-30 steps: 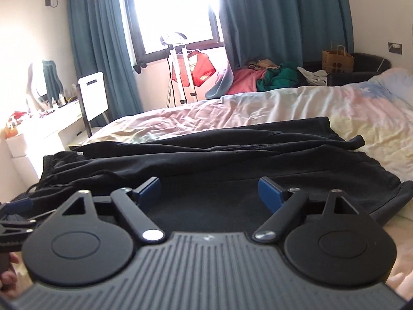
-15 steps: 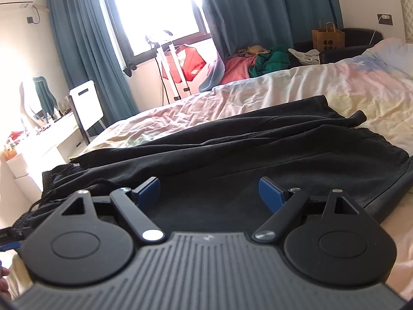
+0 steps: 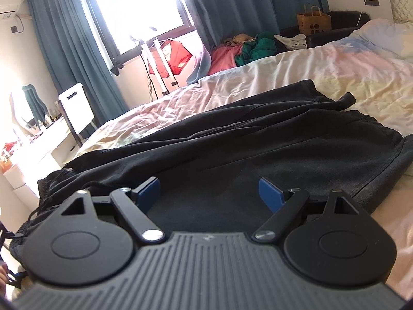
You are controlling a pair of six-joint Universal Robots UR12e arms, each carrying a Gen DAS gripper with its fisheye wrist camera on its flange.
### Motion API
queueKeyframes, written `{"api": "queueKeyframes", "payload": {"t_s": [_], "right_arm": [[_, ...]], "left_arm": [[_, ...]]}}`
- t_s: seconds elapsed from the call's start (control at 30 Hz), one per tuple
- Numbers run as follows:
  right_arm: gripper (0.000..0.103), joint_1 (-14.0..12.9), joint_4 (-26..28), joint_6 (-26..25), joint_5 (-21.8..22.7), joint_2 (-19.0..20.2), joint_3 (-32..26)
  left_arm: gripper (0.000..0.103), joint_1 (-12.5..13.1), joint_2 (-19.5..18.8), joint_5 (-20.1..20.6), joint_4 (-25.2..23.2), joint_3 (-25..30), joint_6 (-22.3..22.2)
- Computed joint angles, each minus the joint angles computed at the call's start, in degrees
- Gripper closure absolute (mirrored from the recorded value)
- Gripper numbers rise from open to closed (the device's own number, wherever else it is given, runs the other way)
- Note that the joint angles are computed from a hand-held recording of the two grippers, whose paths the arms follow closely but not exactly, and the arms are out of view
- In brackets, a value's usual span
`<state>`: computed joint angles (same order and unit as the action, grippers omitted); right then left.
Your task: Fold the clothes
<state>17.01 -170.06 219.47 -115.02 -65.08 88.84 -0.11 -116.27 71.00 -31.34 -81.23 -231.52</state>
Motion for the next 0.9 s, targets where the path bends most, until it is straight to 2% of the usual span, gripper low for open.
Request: {"api": "queueKeyframes", "payload": {"t_s": [0.13, 0.23, 0.3, 0.4, 0.43, 0.5, 0.57, 0.63, 0.77, 0.9], "right_arm": [[0.018, -0.22, 2.12, 2.36, -0.05, -0.37, 0.16], [0.018, -0.52, 2.52, 4.39, 0.43, -0.56, 0.46], [0.018, -0.66, 2.91, 5.54, 0.46, -0.62, 0.52], [0.018, -0.85, 3.47, 7.01, 0.78, -0.7, 0.58], [0.018, -0.95, 3.45, 7.62, 0.9, -0.79, 0.72], [0.018, -1.15, 3.32, 8.89, 1.1, -1.0, 1.05], [0.018, -1.54, 3.06, 11.49, 1.0, -1.47, 1.77], [0.018, -2.25, 2.72, 16.16, 1.05, -2.34, 3.07], [0.018, -4.06, 1.57, 29.61, 0.42, -4.85, 7.17], [0.018, -5.22, -0.57, 41.78, -1.82, -7.12, 11.59]], "left_arm": [[0.0, 0.07, -0.63, -3.86, 5.43, -0.3, 2.31], [0.0, 0.45, -0.49, -6.87, 12.24, -2.07, 2.15], [0.0, 1.03, -0.52, -9.71, 18.35, -3.44, -0.06], [0.0, 1.99, -1.14, -13.94, 29.43, -5.2, -7.3], [0.0, 2.07, -1.31, -14.33, 30.83, -5.31, -8.78], [0.0, 1.81, -1.6, -13.94, 29.59, -4.77, -9.71], [0.0, 1.55, -0.8, -12.59, 23.77, -4.67, -7.89], [0.0, 1.47, -0.45, -12.88, 19.3, -4.46, -6.92], [0.001, 1.37, -0.31, -14.53, 11.81, -3.8, -5.78], [0.001, 1.44, -0.48, -16.12, 12.63, -4.18, -8.36]]}}
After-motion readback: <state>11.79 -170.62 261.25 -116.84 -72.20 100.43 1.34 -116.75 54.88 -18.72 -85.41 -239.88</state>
